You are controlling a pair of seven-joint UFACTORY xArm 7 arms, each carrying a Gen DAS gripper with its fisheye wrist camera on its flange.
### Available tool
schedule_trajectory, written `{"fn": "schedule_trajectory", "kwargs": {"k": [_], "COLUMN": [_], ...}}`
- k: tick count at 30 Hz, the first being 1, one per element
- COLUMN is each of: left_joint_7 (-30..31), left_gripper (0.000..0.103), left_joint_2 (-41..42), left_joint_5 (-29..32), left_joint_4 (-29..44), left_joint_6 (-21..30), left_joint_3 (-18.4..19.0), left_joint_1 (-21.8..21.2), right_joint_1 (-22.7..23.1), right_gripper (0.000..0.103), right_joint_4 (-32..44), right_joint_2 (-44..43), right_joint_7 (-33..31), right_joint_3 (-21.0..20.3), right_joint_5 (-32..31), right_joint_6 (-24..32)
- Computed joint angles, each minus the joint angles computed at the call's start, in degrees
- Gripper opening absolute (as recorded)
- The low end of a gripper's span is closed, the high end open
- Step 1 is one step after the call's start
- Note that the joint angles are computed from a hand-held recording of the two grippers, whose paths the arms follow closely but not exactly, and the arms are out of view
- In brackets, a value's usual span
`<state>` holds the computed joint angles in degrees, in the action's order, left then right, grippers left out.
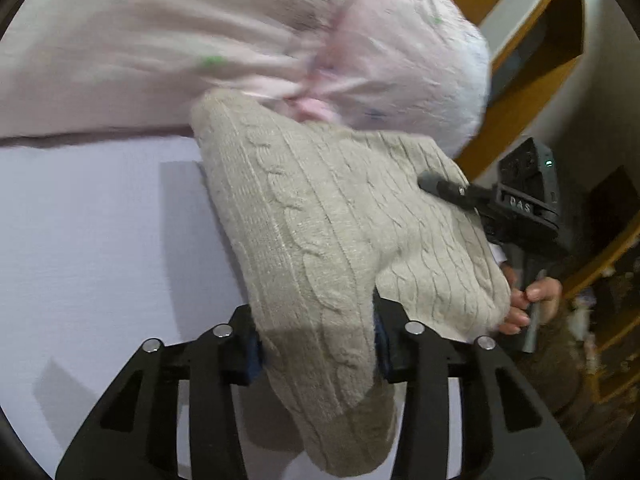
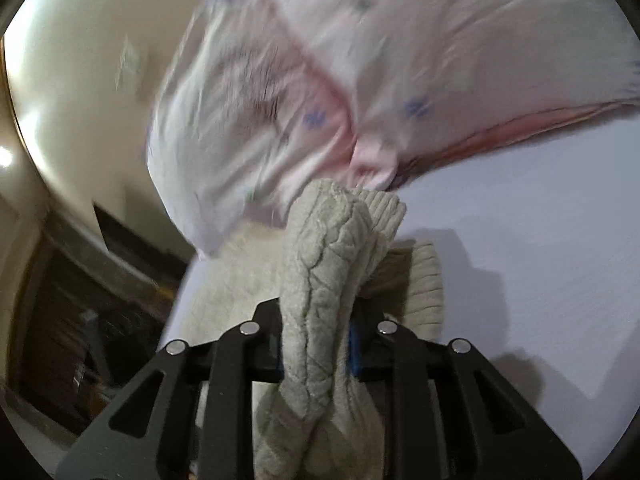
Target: Fold small clothes
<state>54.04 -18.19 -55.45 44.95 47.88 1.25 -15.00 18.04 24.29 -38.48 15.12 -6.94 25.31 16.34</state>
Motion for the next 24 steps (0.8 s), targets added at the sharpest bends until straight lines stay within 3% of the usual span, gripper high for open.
{"fn": "schedule_trajectory", "kwargs": {"k": [2,4,5,7,9,10,12,14,16,18,19,20,22,24], "left_joint_7": [-2.7,-2.2,-1.8,-0.2,1.1,2.1,2.8,1.5,0.2,-1.8,-3.2,-5.3,-10.4,-17.3], "left_gripper": [0.056,0.075,0.078,0.083,0.083,0.085,0.085,0.085,0.085,0.085,0.085,0.086,0.097,0.100], "left_joint_2": [-1.8,-4.8,-8.0,-11.3,-14.7,-16.2,-17.8,-18.2,-19.8,-21.8,-23.0,-24.2,-26.9,-28.9], "left_joint_5": [2.9,2.3,2.0,1.1,0.7,0.6,1.0,3.2,5.0,6.9,8.3,10.0,13.6,18.0], "left_joint_4": [-1.8,-3.7,-5.9,-7.8,-9.9,-11.0,-12.7,-14.0,-15.4,-17.1,-18.0,-19.1,-21.5,-23.8], "left_joint_6": [-5.4,-9.1,-12.5,-13.7,-13.1,-12.7,-13.6,-16.2,-16.7,-17.0,-16.9,-16.6,-16.4,-16.7], "left_joint_3": [-0.7,0.2,0.4,2.4,4.0,4.6,3.6,1.0,1.4,2.0,2.2,2.1,1.3,-2.3], "left_joint_1": [1.9,1.8,1.8,0.1,-2.1,-3.3,-5.6,-7.1,-8.0,-8.3,-8.0,-7.1,-5.1,-2.0], "right_joint_1": [-8.8,-14.0,-12.9,-7.3,-5.0,-5.0,-9.1,-13.5,-12.6,-11.2,-11.0,-10.7,-9.4,-7.8], "right_gripper": [0.040,0.051,0.060,0.061,0.059,0.058,0.005,0.007,0.007,0.012,0.028,0.062,0.101,0.101], "right_joint_4": [2.3,0.4,-1.7,-4.5,-3.9,-2.4,0.2,-1.3,-3.4,-4.1,-4.3,-4.5,-6.0,-5.6], "right_joint_2": [1.8,-4.1,-8.0,-13.9,-14.2,-12.7,-9.5,-9.8,-11.5,-13.6,-15.0,-18.0,-25.5,-26.9], "right_joint_7": [7.1,14.8,15.8,16.0,16.5,17.4,21.1,26.8,28.4,28.8,29.5,31.3,34.6,37.0], "right_joint_3": [9.4,15.8,15.7,12.2,12.7,14.4,19.5,21.6,18.5,18.5,19.0,20.5,23.2,26.1], "right_joint_5": [-7.4,-13.3,-12.8,-12.2,-12.4,-13.8,-19.1,-22.1,-21.8,-22.8,-23.5,-24.0,-25.1,-25.9], "right_joint_6": [4.3,4.8,3.5,3.6,6.5,10.1,15.4,13.6,12.7,13.1,14.1,16.2,19.6,21.4]}}
